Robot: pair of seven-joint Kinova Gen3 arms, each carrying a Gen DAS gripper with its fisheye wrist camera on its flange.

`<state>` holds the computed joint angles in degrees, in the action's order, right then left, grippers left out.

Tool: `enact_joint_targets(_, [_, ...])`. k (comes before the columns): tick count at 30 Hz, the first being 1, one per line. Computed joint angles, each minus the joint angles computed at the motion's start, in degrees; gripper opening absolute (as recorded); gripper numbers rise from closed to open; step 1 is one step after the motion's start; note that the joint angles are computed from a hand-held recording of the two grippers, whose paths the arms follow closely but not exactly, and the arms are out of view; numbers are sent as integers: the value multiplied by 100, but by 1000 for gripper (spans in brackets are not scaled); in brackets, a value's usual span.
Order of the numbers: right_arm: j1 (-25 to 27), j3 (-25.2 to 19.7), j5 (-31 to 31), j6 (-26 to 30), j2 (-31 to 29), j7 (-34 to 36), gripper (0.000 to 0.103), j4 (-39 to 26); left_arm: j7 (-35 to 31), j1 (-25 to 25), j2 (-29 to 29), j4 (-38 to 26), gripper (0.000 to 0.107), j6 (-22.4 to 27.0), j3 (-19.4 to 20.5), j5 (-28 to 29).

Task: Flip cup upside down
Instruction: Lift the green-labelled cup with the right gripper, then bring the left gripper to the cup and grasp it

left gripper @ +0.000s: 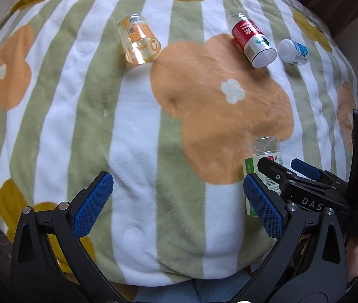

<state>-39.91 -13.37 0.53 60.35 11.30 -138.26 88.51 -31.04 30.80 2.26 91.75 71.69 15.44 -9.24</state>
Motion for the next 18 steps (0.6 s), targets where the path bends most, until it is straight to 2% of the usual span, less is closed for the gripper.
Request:
enact_joint_targets(6, [105,-9,169,-15,-634,-463,93,397,-243,47,147,-386,103,147,10,-2])
enact_joint_targets(8, [186,-43,219,92,-825,-577,102,442,-377,80,282,-643,103,217,3,-1])
enact_joint_targets(11, [295,-129,334,414,-1033,-705,103,406,-688,141,638,-1167,103,379,-39,93])
enact_joint_targets(14, [434,-164,329,708,-1242,-721,103,387,-946,280,1230,-1856,103,799,-136,166])
enact_joint_targets(18, [625,-253,407,1085,-1516,-763,103,387,-1215,280,1893,-2406,103,1017,-312,705])
